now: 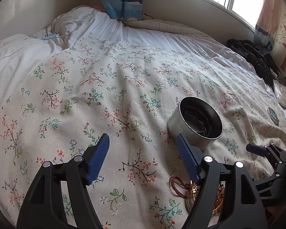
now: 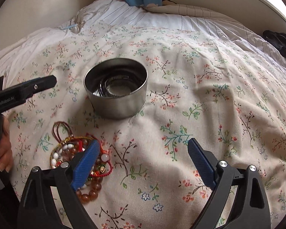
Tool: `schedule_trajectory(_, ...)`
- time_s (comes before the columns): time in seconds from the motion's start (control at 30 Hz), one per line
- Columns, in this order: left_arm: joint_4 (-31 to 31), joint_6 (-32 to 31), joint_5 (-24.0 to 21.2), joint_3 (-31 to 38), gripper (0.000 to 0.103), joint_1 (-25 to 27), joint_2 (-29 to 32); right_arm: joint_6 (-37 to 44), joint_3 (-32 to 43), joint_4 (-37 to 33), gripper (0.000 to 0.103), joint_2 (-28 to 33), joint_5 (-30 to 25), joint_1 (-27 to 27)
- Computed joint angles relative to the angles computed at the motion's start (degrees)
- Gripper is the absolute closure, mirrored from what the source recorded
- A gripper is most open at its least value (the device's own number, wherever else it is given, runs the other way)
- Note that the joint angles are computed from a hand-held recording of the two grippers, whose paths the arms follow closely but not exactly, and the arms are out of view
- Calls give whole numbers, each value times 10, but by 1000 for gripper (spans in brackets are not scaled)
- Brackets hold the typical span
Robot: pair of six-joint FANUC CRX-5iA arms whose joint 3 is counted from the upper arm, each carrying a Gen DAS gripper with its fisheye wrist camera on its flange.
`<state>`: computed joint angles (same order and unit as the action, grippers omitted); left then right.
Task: Organize jewelry
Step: 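Grasp a red string bracelet with the right tool while the left tool grasps a red cord bracelet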
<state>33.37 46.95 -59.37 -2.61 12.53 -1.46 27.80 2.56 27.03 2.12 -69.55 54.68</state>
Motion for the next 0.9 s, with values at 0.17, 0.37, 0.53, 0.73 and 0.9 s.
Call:
schedule_trajectory(0.17, -9, -14, -5, -11, 31, 5, -12, 29, 30, 3, 13, 38, -67, 4)
schedule_trajectory(0.37, -12, -15, -8, -16, 30, 12, -18, -26, 4, 40, 13, 21, -95, 5)
schedule_trajectory(0.53, -14, -18, -11, -16, 30, 12, -19, 0, 27, 26, 13, 42, -114, 5)
schedule_trajectory(0.73, -15, -31, -15, -17, 30, 10, -21, -62, 2, 43, 13, 18, -117, -2)
schedule_trajectory(0.9, 14, -85, -50, -26, 30, 10, -22, -38, -5, 15, 13, 2, -42, -5)
